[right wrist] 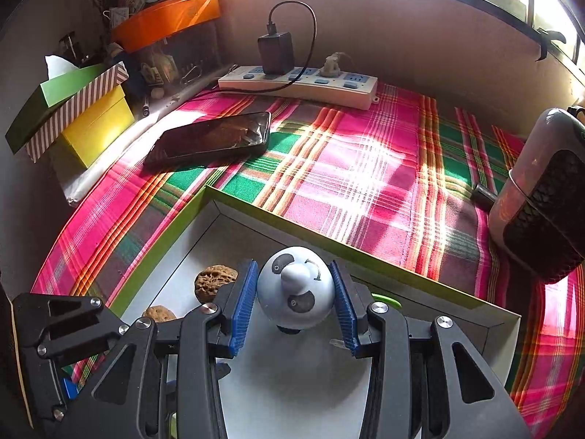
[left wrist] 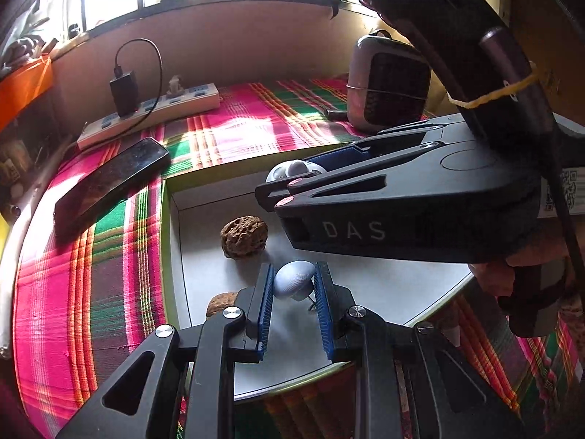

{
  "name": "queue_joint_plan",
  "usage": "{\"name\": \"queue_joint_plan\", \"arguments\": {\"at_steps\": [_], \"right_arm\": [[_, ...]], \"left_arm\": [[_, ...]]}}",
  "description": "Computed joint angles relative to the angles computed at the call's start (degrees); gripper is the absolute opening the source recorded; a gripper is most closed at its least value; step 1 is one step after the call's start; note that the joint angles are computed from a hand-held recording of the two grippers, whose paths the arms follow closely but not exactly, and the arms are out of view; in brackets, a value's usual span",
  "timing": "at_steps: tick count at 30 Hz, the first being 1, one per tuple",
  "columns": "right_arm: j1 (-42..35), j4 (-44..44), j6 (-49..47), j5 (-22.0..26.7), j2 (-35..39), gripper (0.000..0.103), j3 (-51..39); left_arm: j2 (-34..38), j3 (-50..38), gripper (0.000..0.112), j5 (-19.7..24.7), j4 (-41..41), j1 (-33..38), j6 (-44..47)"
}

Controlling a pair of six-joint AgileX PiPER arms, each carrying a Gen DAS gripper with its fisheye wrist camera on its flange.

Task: Organize objects
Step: 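Carry the knob with the left gripper while the right carries the disc into the white box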

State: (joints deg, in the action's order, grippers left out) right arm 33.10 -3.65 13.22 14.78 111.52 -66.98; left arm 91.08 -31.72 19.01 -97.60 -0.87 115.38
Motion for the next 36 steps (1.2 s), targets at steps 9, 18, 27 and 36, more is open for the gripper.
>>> {"name": "queue_joint_plan", "arguments": {"at_steps": [9,18,27,36], "right_arm": [[0.0,-1.3,1.9,1.6,1.0,0.042,-1.2],[0.3,-3.1,3.7,3.2,1.8,0.042,-2.3],[0.6,-6.1,7.6,3.6,1.6,0.042,-2.5],[0.8,-8.6,11.0,3.7,1.4,0.046,-2.3]], "left_arm": [[0.3,0.0,0.021,-0.3,-1.3,-0.4,1.4],[0.3,-0.1,0.021,-0.1,-0.5,0.0,0.8],[0.0,0.0,0.021,-0.7,0.3,-0.3,-0.3],[-0.3,0.0,0.026,-0.9,1.1,-0.5,-1.3]]}}
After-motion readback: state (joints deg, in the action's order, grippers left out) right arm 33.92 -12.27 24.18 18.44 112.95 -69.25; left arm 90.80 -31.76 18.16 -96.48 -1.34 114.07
